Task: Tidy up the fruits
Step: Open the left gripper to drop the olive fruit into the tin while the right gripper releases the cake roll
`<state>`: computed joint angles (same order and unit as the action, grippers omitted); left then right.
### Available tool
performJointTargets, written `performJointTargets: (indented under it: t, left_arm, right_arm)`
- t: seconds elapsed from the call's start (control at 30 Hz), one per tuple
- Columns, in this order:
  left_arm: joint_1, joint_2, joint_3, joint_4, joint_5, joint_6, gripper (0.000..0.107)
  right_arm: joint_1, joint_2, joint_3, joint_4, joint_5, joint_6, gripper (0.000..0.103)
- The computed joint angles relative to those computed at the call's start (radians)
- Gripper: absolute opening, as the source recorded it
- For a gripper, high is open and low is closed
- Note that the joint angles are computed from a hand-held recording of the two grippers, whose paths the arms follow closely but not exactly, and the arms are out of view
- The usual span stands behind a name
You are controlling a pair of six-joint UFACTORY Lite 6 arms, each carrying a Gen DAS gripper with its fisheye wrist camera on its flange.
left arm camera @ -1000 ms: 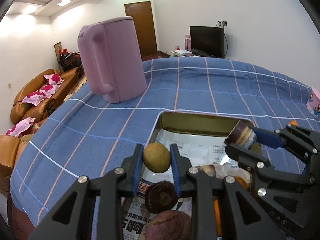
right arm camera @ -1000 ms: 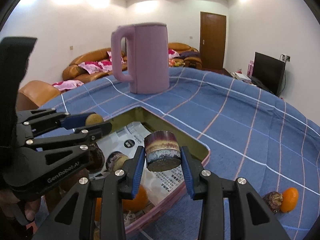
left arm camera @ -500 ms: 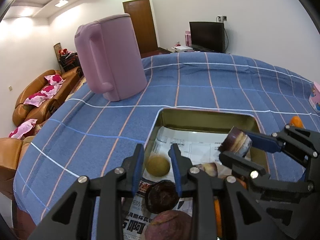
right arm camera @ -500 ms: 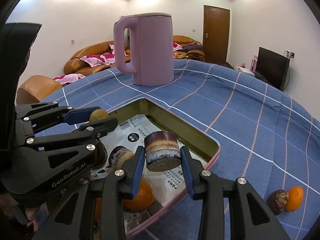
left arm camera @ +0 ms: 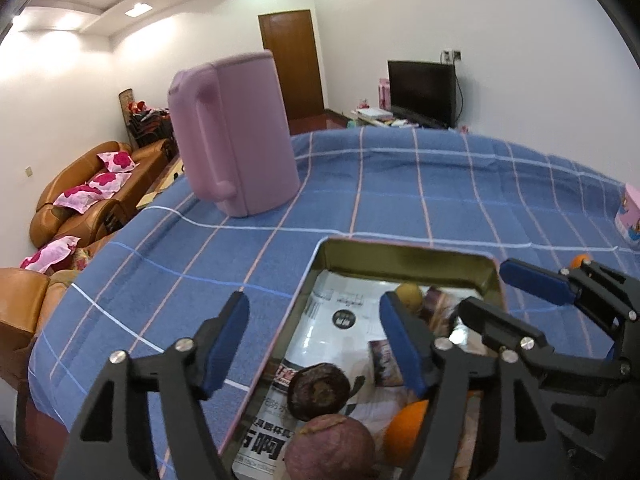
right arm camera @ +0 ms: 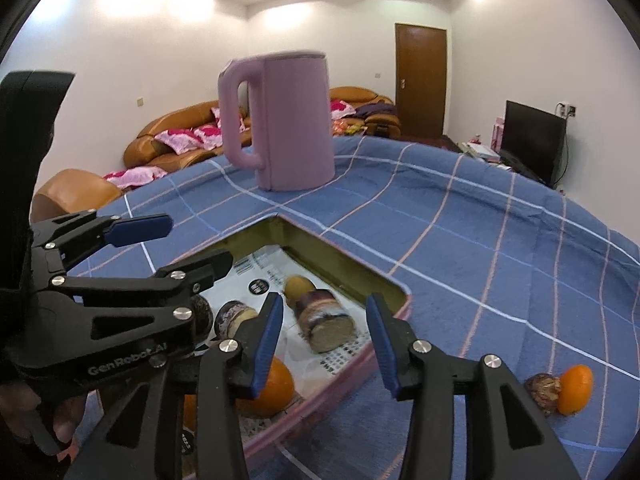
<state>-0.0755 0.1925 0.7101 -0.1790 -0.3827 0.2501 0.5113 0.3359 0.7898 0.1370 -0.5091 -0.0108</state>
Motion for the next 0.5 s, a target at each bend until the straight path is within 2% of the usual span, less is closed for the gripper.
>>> performJointTargets:
  t: [0.27,0.5]
  left_arm:
    - [-0.101,-0.078,-0.050,-0.086,-0.013,0.008,0.075]
    - [-0.264,-0.099,-0.067,-0.258,-0.053,0.113,0.090]
  right_arm:
    - [-0.062,-0.144,-0.126,-0.005,-0.020,-0.016,0.050]
    - [-0.259,-0.245,-0.246,-0.147,-0.032,0.070,0.053]
